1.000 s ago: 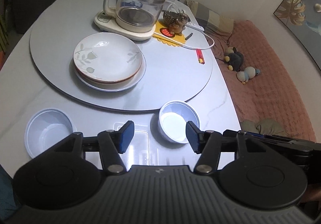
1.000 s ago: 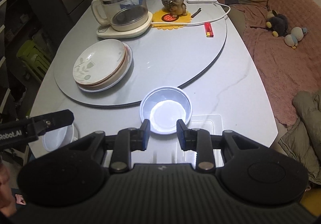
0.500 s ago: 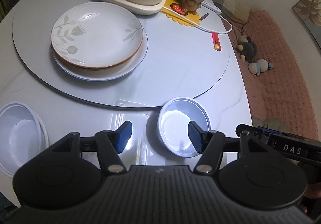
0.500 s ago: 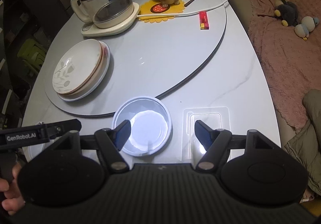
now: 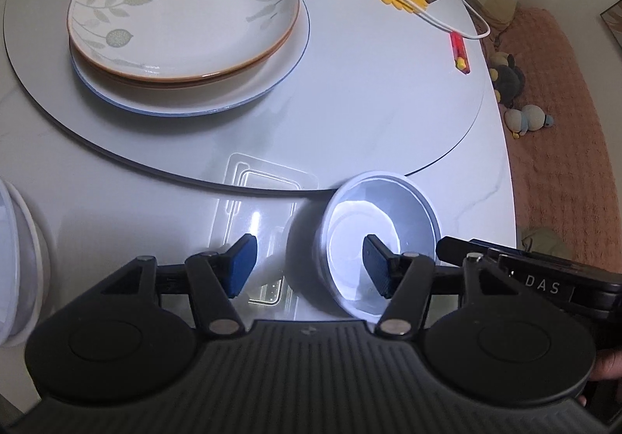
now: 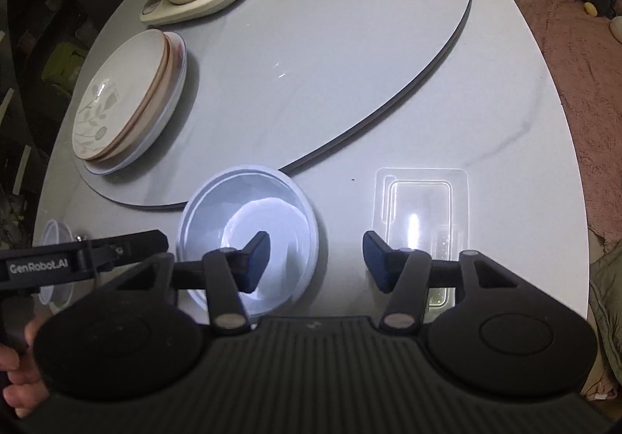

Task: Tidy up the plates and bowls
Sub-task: 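Close both grippers on the small white bowl rim and lift it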

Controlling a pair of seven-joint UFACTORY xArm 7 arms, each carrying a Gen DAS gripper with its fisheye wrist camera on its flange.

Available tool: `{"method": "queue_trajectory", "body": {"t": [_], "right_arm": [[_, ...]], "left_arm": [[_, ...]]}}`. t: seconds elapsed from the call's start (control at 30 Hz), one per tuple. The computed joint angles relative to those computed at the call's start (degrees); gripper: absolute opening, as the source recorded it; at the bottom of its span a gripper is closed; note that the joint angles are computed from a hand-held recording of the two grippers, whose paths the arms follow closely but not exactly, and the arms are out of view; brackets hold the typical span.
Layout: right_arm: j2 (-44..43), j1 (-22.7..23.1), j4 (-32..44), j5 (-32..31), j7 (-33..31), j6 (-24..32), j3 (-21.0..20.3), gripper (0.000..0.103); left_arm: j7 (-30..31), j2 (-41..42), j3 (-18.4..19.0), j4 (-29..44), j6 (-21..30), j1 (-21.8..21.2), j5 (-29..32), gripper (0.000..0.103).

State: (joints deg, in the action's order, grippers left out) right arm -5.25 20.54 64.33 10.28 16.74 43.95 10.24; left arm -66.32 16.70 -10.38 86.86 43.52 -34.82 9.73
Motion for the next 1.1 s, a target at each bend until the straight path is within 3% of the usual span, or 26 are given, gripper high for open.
{"method": "queue_trajectory", "body": {"t": [0.1,0.33,0.5,0.7,1.1], "right_arm": [[1.97,-0.18,1.39,1.77,-3.21,0.37,-0.56,0.046],[5.06,-0.61,3.18,2.2,-6.44,0.92,-0.51,0.041],[6.45,-0.96,4.09,2.95,-7.45,1.29,-0.54,0.028],[7.48,-1.22,5.09,4.56,-8.67,1.58,-0.46,0.017],[5.25,-1.49,5.17,5.47,-8.41,2.95,-0.66,0.017]], "left_arm": [[-1.02,1.59,0.2,1.12,-0.35,-0.17,-0.35,0.063],[-2.84,4.84,0.66,3.66,-1.05,-0.79,-1.37,0.037],[-0.49,7.9,0.81,7.91,1.23,-1.24,-1.93,0.024],[-0.37,9.27,1.48,10.0,0.87,-1.96,-2.31,0.024],[-1.71,6.54,1.42,9.21,1.51,-2.54,-2.82,0.024]]}}
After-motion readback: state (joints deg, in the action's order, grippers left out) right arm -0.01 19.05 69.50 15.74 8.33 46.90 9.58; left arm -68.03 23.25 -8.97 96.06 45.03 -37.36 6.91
